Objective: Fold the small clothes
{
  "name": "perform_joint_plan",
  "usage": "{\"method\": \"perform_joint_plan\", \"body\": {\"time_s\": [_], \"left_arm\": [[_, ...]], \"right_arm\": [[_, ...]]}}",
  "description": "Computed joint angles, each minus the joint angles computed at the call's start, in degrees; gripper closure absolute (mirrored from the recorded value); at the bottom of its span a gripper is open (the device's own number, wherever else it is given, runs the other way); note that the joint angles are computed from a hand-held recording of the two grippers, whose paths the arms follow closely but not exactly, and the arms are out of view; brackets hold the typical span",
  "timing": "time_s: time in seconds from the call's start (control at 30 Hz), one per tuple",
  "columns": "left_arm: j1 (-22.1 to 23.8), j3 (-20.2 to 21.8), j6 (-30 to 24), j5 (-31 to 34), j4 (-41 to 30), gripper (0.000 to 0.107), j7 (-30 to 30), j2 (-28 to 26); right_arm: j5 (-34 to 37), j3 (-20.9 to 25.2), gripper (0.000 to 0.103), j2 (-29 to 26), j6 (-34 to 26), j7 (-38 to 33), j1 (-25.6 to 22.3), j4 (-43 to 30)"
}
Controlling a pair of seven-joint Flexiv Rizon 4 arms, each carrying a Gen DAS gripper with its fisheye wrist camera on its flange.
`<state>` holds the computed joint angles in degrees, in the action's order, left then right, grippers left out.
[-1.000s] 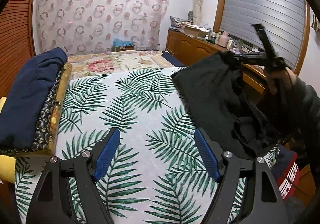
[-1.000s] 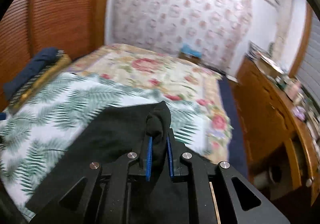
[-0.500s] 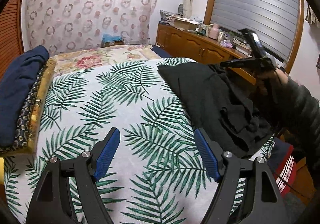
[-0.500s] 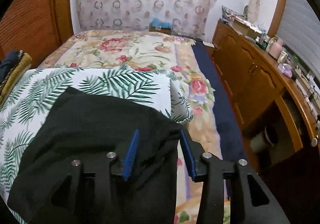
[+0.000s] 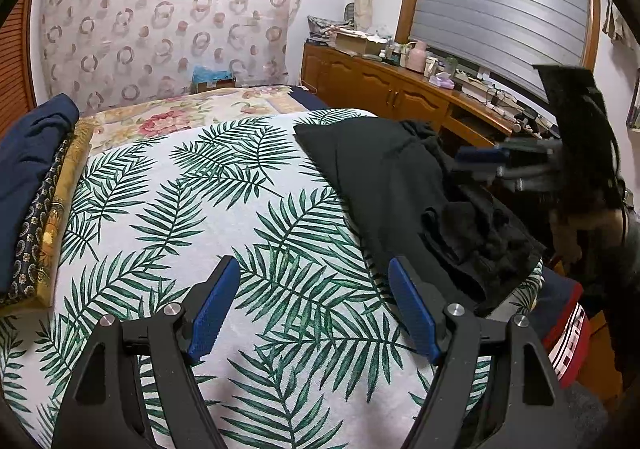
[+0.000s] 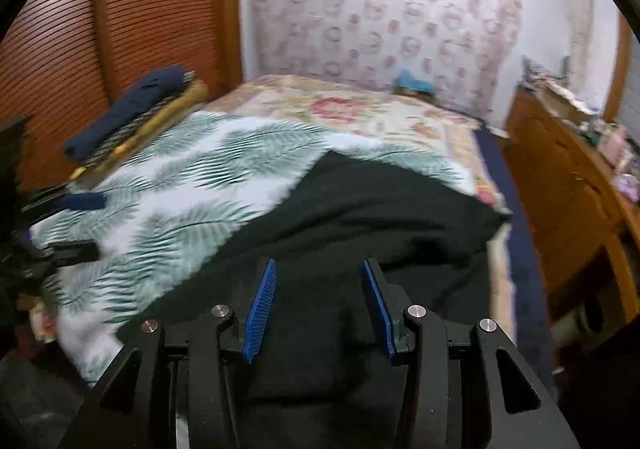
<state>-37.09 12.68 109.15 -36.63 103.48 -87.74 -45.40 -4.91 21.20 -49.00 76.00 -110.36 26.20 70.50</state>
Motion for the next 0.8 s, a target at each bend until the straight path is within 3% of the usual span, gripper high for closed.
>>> {"method": "perform_joint_plan", "body": {"time_s": [0.1, 0.37, 0.5, 0.8], "left_arm": [[0.21, -0.32, 0.12, 0.17, 0.13, 0.029, -0.21, 0.10], [1.31, -1.88, 0.43, 1.21, 0.19, 0.029, -0.44, 0.21], [2.15, -3.00, 0.24, 2.37, -0.43, 0.029, -0.50, 0.03], [1.95, -3.00, -1.86, 4.52, -2.67, 0.029, -1.13, -0.70]], "right_arm": [[0.06, 2.06, 0.057, 0.11, -1.03, -3.06, -0.72, 1.81], [-1.04, -0.59, 0.058, -2.16, -7.56, -3.97, 0.83, -1.75], [1.42, 0.23, 0.094, 1.09, -7.71, -6.77, -0.92, 1.44], [4.93, -0.06, 0.098, 10.56, 0.46, -6.71, -5.62, 15.09]]}}
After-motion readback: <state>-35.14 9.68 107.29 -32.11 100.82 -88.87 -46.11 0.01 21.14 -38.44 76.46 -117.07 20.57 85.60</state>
